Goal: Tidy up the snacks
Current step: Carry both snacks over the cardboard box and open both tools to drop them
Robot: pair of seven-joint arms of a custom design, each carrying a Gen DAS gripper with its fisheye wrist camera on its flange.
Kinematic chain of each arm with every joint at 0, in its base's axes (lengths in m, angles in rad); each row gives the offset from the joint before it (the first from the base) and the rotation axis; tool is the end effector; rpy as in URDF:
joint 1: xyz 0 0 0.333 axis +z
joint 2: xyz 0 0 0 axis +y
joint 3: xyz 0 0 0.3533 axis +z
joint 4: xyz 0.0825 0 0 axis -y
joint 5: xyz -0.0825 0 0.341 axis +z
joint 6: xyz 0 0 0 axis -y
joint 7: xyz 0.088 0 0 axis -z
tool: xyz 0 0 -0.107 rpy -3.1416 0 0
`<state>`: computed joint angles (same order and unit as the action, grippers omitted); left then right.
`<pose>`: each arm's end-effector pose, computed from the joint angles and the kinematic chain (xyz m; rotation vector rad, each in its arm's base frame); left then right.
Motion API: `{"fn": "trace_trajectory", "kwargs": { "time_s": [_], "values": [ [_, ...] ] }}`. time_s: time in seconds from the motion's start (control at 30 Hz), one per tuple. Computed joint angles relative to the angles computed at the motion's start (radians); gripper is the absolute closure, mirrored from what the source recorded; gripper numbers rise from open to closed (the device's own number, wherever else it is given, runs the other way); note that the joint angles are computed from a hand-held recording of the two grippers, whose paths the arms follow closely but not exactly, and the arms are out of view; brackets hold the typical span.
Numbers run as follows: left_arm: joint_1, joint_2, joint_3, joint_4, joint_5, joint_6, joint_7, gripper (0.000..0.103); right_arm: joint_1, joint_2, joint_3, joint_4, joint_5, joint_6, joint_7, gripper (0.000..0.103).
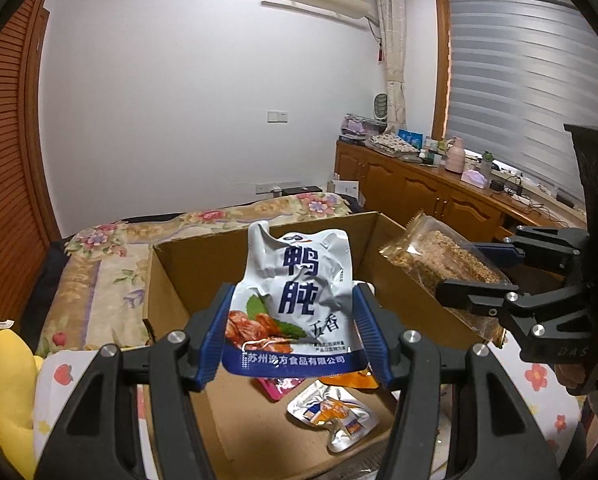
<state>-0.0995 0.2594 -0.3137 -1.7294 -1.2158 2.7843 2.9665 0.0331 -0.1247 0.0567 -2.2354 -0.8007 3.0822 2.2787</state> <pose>0.6112 -0.1956 0.5551 -0.9622 2.2199 -1.3994 0.4908 0.1045 0.5798 -1.7626 1.4978 -0.9240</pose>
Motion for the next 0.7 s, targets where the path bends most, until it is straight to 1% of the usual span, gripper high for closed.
{"fn": "trace_trajectory", "kwargs": {
  "time_s": [0.17,0.3,0.5,0.6,0.7],
  "values": [
    [-0.011,0.014,-0.007,-0.005,0.007,0.045,0.006,0.045,0.011,0.047,-0.011,0.031,0.011,0.015,-0.011,0.06],
    [-0.019,0.023,-0.011,-0.007,0.036,0.07,-0.021,0.045,0.031,0.082,-0.028,0.049,0.038,0.021,-0.031,0.06],
    [-0.02,0.044,-0.022,-0.005,0.088,0.098,-0.067,0.045,0.049,0.115,-0.053,0.071,0.016,0.012,-0.004,0.06],
    [-0.026,0.051,-0.023,-0.003,0.136,0.108,-0.111,0.045,0.053,0.127,-0.067,0.073,0.014,0.012,0.007,0.06],
    [-0.034,0.058,-0.022,0.002,0.196,0.113,-0.166,0.044,0.057,0.133,-0.075,0.068,0.064,0.011,-0.02,0.06]
  ]
}}
